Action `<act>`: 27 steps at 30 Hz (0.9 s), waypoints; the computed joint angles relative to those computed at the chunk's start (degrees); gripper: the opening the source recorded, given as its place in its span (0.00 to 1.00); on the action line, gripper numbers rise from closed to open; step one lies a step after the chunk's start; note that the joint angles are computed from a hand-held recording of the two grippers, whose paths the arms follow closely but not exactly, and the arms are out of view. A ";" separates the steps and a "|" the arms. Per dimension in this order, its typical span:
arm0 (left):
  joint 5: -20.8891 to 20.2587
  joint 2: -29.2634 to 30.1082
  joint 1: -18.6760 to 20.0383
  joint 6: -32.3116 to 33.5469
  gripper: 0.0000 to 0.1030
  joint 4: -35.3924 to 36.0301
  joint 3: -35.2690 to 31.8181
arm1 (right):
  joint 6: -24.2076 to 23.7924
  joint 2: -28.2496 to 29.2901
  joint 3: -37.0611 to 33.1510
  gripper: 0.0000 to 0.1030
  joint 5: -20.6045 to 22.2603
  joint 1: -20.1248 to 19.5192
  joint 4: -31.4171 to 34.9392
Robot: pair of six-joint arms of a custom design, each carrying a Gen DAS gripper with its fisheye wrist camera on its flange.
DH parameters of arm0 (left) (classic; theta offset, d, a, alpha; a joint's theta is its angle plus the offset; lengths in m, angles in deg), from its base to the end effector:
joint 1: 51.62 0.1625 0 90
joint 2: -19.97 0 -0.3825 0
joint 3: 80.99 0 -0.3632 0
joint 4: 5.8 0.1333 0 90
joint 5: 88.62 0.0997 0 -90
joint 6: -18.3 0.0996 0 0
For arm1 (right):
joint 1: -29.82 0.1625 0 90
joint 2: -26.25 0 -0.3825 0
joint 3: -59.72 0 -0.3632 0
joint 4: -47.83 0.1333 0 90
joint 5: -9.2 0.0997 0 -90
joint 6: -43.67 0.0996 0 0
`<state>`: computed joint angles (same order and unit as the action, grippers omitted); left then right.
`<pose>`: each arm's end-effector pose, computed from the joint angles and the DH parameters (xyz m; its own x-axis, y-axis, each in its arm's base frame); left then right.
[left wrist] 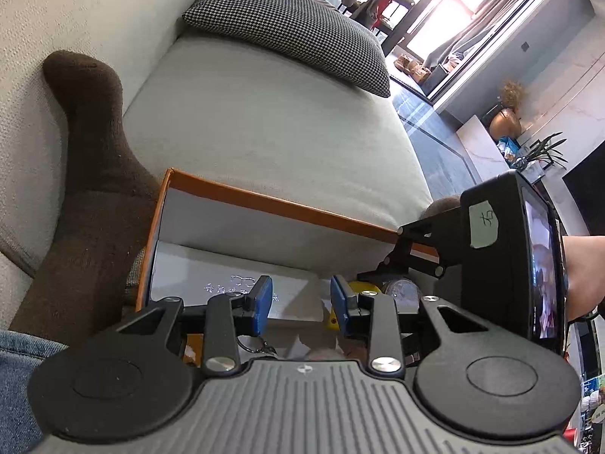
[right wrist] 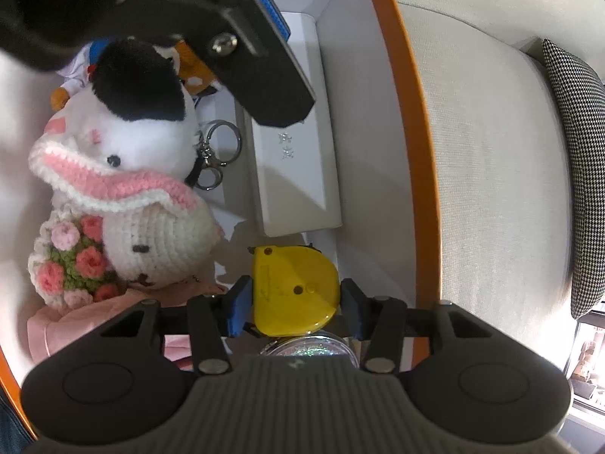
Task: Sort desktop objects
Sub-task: 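Open the right tool to drop the tape measure while the left tool releases the mirror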
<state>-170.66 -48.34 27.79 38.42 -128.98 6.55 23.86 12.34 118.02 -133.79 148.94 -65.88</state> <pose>0.0334 -0.6216 0.3266 -0.8585 0.4682 -0.2091 0.5045 0.8444 -0.1801 0.3890 -0.5879 -0.0909 -0.2113 -0.7844 0.5832 -0.5601 0.5862 0.5854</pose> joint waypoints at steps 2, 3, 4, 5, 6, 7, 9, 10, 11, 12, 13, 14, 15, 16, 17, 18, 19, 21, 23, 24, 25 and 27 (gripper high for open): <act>-0.02 0.06 -0.01 0.02 0.37 0.08 0.01 | -0.22 0.29 0.00 0.51 -0.23 0.10 -0.26; -0.07 0.05 0.03 0.09 0.37 0.12 0.05 | -0.14 0.41 -0.11 0.52 -0.29 0.15 -0.14; -0.13 0.04 0.07 0.12 0.37 0.14 0.10 | -0.13 0.52 -0.20 0.53 -0.40 0.21 -0.16; -0.18 0.04 0.08 0.11 0.37 0.19 0.09 | -0.13 0.63 -0.27 0.55 -0.48 0.28 -0.29; -0.20 0.08 0.08 0.05 0.37 0.27 0.03 | -0.12 0.67 -0.30 0.57 -0.39 0.33 -0.58; -0.27 0.12 0.10 0.01 0.37 0.31 -0.03 | 0.15 0.68 -0.44 0.58 -0.03 0.33 -0.63; -0.59 0.11 0.19 0.26 0.37 0.35 -0.02 | 0.88 0.77 -0.86 0.58 0.54 0.38 -0.28; -0.78 0.11 0.22 0.46 0.37 0.43 -0.05 | 1.07 0.84 -1.00 0.58 0.60 0.44 -0.09; -0.94 0.09 0.25 0.78 0.37 0.45 0.00 | 0.87 0.95 -0.95 0.57 0.69 0.63 -0.37; -1.07 0.05 0.21 1.20 0.37 0.45 0.06 | 0.39 0.97 -0.63 0.57 0.77 0.69 -1.12; -1.20 -0.12 0.18 1.76 0.37 0.31 0.36 | 0.46 0.91 -0.47 0.57 0.96 0.81 -1.32; -1.35 -0.31 0.12 2.39 0.37 0.11 0.67 | 0.71 0.77 -0.21 0.57 1.21 0.94 -1.65; -1.43 -0.51 0.03 3.00 0.37 -0.06 0.97 | 0.86 0.60 0.12 0.57 1.36 1.08 -2.20; -1.53 -0.72 -0.07 3.68 0.37 -0.27 1.30 | 1.18 0.41 0.40 0.57 1.51 1.22 -2.53; -1.71 -0.92 -0.13 4.01 0.37 -0.21 1.51 | 1.69 0.21 0.69 0.57 1.49 1.45 -2.68; -2.28 -1.04 -0.08 3.99 0.37 0.61 1.34 | 1.86 0.02 1.07 0.57 1.31 1.70 -3.09; -3.24 -1.04 0.05 4.18 0.37 2.03 0.86 | 2.10 -0.24 1.56 0.57 1.17 2.02 -3.56; -3.64 -1.60 -0.16 5.03 0.37 2.27 1.29 | 2.67 -0.87 2.65 0.57 1.27 2.70 -4.70; -2.85 -2.74 -0.81 5.80 0.37 1.55 2.58 | 3.31 -1.63 4.17 0.57 1.44 3.55 -6.63; -3.08 -3.36 -0.96 5.91 0.37 1.76 3.02 | 3.86 -1.98 4.84 0.57 1.56 3.95 -7.41; -3.12 -4.05 -1.14 6.08 0.37 2.14 3.44 | 4.48 -2.31 5.42 0.57 1.72 4.34 -7.99; -2.74 -6.11 -1.64 6.52 0.37 1.26 5.21 | 5.80 -2.83 7.17 0.57 1.76 5.45 -9.67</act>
